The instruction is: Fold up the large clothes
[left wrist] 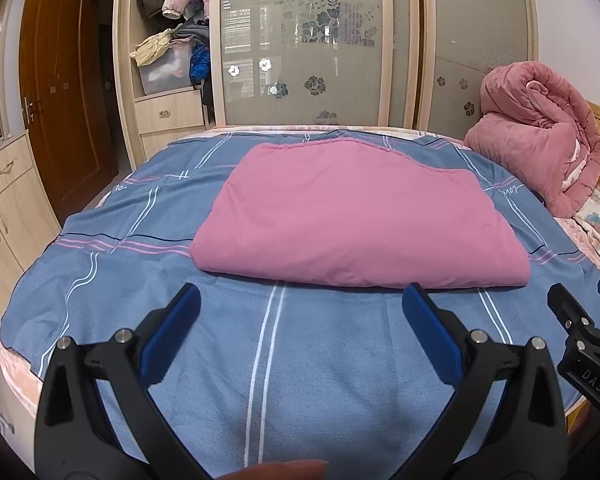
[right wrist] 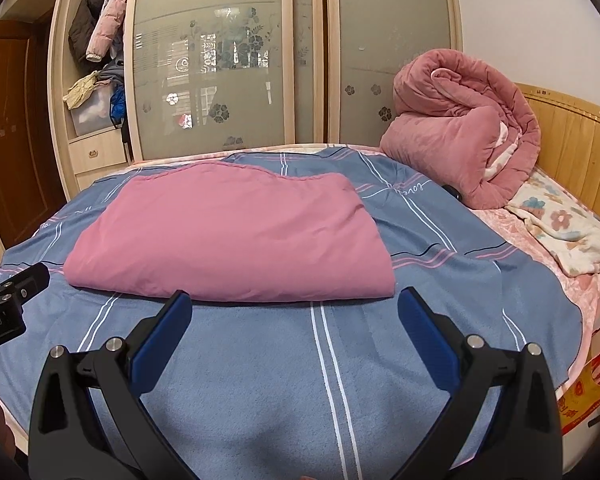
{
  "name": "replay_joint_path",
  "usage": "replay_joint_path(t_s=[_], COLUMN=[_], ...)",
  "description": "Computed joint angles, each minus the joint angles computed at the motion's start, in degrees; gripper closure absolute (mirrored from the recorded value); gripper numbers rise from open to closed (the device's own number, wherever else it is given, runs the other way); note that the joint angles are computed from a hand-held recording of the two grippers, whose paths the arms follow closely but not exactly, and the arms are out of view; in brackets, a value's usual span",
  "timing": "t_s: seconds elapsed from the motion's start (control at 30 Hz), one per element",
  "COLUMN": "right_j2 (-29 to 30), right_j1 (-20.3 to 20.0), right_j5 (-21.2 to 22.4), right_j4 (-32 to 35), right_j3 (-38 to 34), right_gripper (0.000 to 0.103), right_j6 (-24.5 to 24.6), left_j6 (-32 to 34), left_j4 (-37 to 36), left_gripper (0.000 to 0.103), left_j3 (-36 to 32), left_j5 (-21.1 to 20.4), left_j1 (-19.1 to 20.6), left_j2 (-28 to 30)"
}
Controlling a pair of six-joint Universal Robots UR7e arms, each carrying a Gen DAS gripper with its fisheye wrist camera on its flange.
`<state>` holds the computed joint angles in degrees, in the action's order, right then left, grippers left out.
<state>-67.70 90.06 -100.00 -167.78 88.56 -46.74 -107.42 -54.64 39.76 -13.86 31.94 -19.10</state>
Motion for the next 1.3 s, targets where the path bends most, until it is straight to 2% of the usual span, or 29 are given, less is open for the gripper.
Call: replay_joint_path(t_s=[1.3], right_j2=[0.0], right_j1=[0.0], right_j5=[0.1], right_j4=[-0.1], right_j3=[-0.1], right_gripper=[0.001], right_j6=[-0.3], left_j6=[-2.8], left_j4=[4.3], left_gripper=[0.002], left_j3=[-1.3], left_j5=[0.0], left_j1=[-0.1], left_j2=[0.3])
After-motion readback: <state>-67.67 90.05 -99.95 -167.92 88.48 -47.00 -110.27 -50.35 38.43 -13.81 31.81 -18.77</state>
